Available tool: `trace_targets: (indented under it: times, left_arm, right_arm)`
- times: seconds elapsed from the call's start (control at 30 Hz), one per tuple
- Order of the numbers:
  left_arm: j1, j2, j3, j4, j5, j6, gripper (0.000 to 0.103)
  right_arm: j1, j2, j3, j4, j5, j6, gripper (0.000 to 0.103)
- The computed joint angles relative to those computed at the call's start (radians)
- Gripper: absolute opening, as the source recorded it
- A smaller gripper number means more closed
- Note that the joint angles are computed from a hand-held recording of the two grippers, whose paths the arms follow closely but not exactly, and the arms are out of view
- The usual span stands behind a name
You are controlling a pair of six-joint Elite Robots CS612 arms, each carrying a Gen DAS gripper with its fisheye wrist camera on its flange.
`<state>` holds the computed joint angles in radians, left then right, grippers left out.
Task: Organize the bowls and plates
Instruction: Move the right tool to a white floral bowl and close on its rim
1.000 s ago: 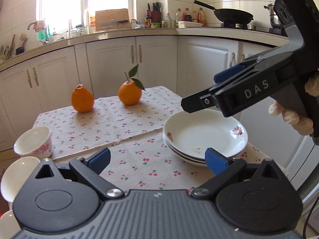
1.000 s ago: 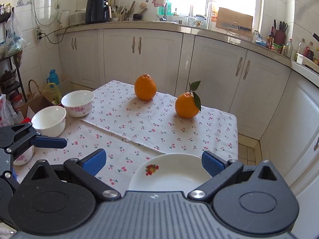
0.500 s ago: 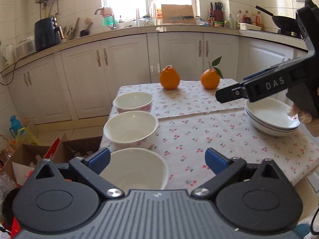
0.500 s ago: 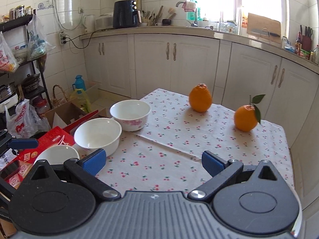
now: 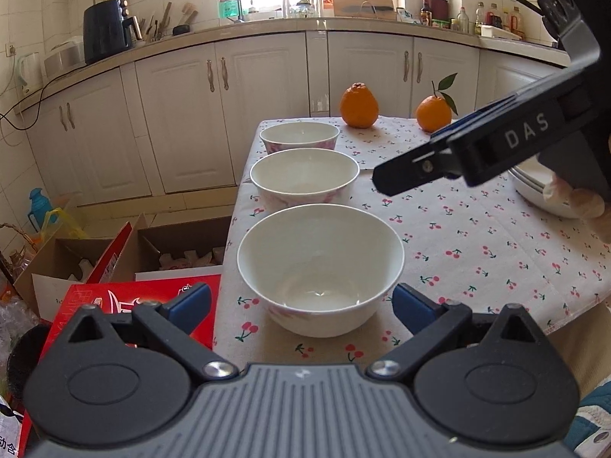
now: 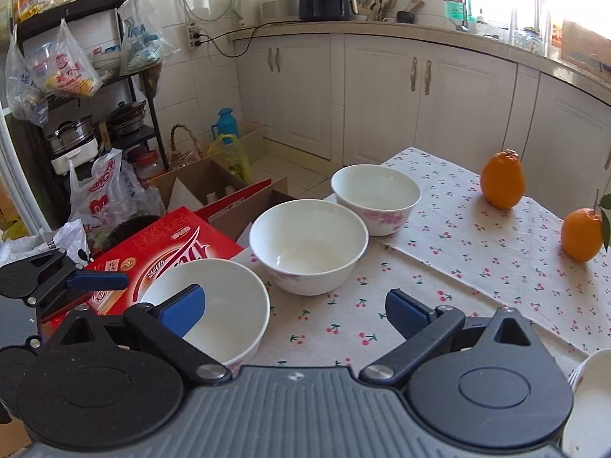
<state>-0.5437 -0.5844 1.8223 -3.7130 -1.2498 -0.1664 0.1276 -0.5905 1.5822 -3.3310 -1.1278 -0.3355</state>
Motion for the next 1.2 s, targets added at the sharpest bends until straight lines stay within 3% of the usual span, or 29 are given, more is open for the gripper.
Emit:
trace_targets:
  times: [0.13,0.47,0.67,0.83,1.2]
  left_arm:
    - [0.015,-0.003,0.000,0.001,-0.047,0.046,0.100]
    - [0.021,-0.028,0.053,-0.023,-0.068,0.169,0.100]
    - [0.012,-0.020,0.044,0.003,-0.072,0.134,0.100]
    - [0.014,-0.030,0.041,0.011,-0.050,0.198,0.100]
    - [0.015,0.007,0.014,-0.003,-0.096,0.119,0.101]
  right_arm:
    - [0.015,0.005,-0.021,0.042,-0.016,-0.038,0.102]
    - [0.016,0.006,-0.037,0.091,0.019,-0.084,0.102]
    - [0.014,0.008,-0.040,0.113,0.037,-0.080,0.102]
    - [0.011,0.009,-0.046,0.116,0.035,-0.070,0.102]
    - [0.011,0.015,-0.063,0.207,0.050,-0.071,0.102]
